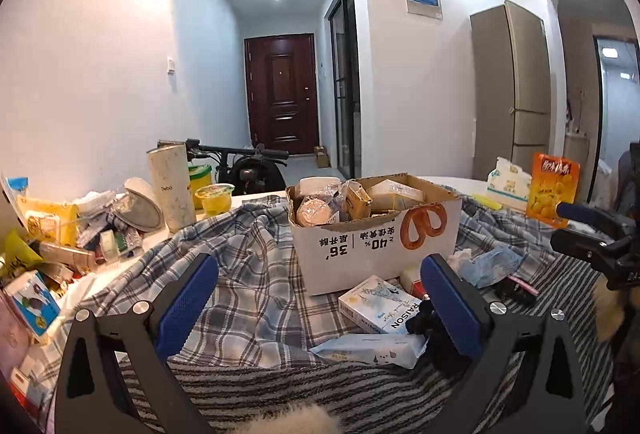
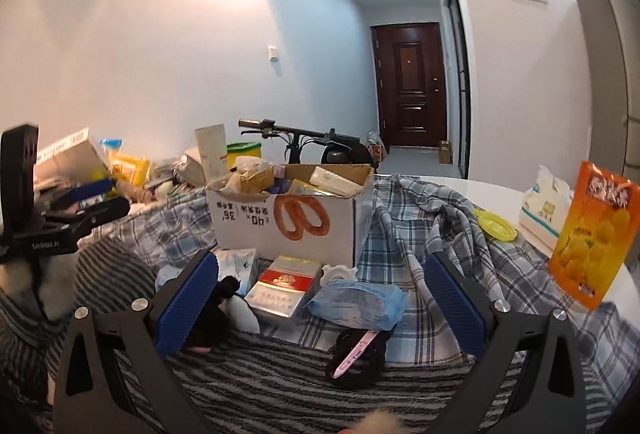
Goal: Organize objects
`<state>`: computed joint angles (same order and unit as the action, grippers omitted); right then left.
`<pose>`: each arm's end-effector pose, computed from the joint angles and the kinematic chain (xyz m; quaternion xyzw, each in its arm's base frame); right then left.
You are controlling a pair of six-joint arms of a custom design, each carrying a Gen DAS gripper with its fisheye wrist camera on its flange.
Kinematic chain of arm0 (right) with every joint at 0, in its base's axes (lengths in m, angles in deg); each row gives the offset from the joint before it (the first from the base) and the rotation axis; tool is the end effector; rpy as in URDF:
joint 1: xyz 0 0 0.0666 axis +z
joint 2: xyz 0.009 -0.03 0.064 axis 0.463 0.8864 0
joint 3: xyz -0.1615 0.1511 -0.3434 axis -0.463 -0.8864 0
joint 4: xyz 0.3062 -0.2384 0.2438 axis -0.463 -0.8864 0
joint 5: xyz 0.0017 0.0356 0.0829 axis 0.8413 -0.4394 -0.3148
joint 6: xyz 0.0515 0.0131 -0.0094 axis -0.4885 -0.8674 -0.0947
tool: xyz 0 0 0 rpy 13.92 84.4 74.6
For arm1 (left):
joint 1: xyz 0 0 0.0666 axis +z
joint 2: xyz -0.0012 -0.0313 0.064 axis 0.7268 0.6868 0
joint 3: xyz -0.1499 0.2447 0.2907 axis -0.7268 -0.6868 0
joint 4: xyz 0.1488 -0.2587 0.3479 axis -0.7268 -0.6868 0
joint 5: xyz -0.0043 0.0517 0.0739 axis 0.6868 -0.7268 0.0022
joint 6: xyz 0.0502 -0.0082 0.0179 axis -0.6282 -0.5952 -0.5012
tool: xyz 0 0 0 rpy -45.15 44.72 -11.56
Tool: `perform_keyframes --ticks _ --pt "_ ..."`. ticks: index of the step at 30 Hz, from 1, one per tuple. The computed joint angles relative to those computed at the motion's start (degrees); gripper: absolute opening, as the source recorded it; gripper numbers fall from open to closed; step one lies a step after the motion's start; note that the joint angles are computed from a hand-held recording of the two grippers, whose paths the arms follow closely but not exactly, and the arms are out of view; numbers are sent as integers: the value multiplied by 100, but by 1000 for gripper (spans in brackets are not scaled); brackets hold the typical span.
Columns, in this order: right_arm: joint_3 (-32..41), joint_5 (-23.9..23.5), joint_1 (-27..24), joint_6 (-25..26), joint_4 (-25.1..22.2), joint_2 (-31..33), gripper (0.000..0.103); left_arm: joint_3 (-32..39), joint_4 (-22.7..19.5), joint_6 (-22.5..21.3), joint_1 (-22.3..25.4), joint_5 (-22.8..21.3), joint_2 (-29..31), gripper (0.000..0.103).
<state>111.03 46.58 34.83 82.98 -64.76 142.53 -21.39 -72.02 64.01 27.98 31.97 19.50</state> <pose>0.5209 0.0878 0.4984 -0.2924 0.7611 0.2593 0.5177 0.3829 -0.1119 0.5304 -0.0686 0.8163 0.0647 0.5699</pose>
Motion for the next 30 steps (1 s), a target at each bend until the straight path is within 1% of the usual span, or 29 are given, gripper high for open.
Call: perform_keyframes --ticks 3,5,8,13,18,19,20,21,22,23,24,25,26,27,28,29,30 --pt "-4 157 64 194 -144 -45 103 24 -153 158 76 158 26 103" --pt "-40 329 155 375 -131 -81 103 4 -174 258 139 285 8 103" --pt "0 523 243 562 -296 -48 103 20 -266 433 278 596 19 103" --pt "138 535 206 442 -480 72 103 69 -407 607 415 955 76 103" --pt "107 478 168 349 -410 49 103 25 -364 678 476 1272 28 103" --pt "117 482 172 361 -439 56 103 50 -437 675 530 1547 52 103" --pt "130 494 178 370 -467 64 103 83 -534 638 638 2048 78 103" --pt "137 507 183 375 -480 69 103 138 -670 577 796 2744 124 103" --pt "138 512 186 384 -486 69 103 239 -888 490 933 3294 201 103" --pt "145 511 188 391 -492 76 103 380 -1190 330 1029 3641 312 103" --pt "153 504 189 401 -510 83 103 521 -1465 135 1073 3704 418 103" --pt "160 498 190 408 -529 88 103 654 -1686 -27 1098 3612 525 103" --pt "159 506 191 406 -530 86 103 812 -1954 -95 1171 3667 684 103" --pt "149 515 192 400 -512 77 103 909 -2143 -130 1231 3819 804 103" --pt "138 507 190 394 -491 68 103 1062 -2430 -170 1328 4107 1012 103" --pt "127 495 186 384 -471 60 103 1163 -2630 -139 1398 4310 1188 103" --pt "126 493 184 375 -464 60 103 1197 -2699 -96 1415 4388 1272 103"
